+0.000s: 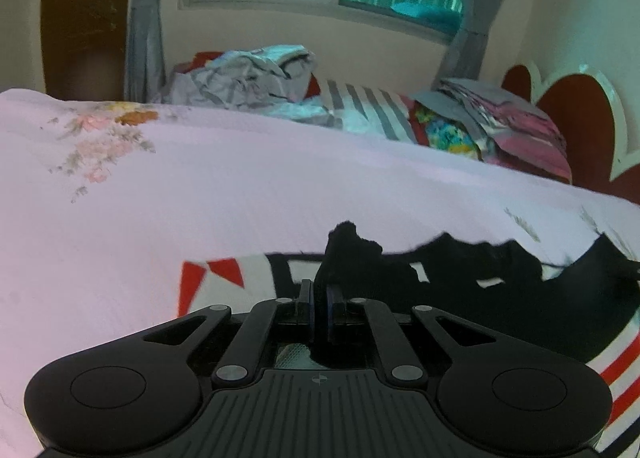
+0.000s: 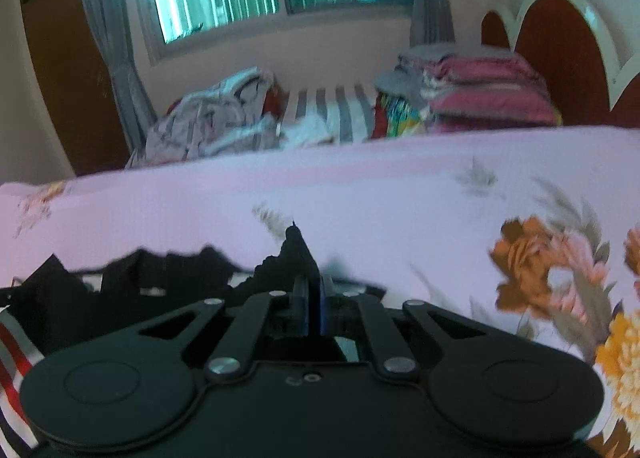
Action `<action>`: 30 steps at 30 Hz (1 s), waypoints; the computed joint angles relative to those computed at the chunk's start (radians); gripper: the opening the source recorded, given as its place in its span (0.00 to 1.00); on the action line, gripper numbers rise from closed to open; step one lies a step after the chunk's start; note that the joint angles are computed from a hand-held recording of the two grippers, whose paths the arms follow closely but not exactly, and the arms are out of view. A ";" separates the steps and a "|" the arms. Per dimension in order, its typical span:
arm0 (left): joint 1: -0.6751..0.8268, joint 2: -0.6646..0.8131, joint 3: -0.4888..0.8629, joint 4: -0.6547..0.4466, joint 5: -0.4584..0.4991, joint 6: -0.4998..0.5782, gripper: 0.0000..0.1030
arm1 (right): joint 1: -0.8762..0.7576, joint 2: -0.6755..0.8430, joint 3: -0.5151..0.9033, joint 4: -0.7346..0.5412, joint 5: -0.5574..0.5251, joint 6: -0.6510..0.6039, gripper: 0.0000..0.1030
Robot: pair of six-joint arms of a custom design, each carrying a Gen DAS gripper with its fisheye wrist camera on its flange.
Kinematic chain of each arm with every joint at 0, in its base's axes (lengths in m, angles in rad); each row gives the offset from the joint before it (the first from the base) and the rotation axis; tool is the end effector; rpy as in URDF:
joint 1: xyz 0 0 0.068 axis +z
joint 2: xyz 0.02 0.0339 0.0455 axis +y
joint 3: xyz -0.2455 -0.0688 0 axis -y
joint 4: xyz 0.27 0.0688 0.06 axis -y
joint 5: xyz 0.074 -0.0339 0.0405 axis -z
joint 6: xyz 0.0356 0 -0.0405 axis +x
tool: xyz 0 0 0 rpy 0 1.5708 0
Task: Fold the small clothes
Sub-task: 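Lay the collar edge over the folded hem with both tools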
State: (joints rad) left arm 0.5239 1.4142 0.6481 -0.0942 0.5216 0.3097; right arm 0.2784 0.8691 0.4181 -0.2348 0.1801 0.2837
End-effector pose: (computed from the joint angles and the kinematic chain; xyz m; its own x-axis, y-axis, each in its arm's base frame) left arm 0.2568 0.1279 0.1325 -0.6716 -0.0828 -0.7363 0.0549 0.9854 -0.1610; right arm 0.2085 0.0530 0.1683 -0.6229 0.1084 -0.7747 0.0388 0.9934 0.1077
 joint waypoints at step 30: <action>-0.131 -0.509 -0.220 -0.293 -0.020 0.022 0.67 | 0.367 0.010 0.020 -0.112 0.121 0.208 0.32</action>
State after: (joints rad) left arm 0.3927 0.9051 0.4286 -0.3871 0.5020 0.3321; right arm 0.6456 0.8786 0.4386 -0.3471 0.3008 0.4914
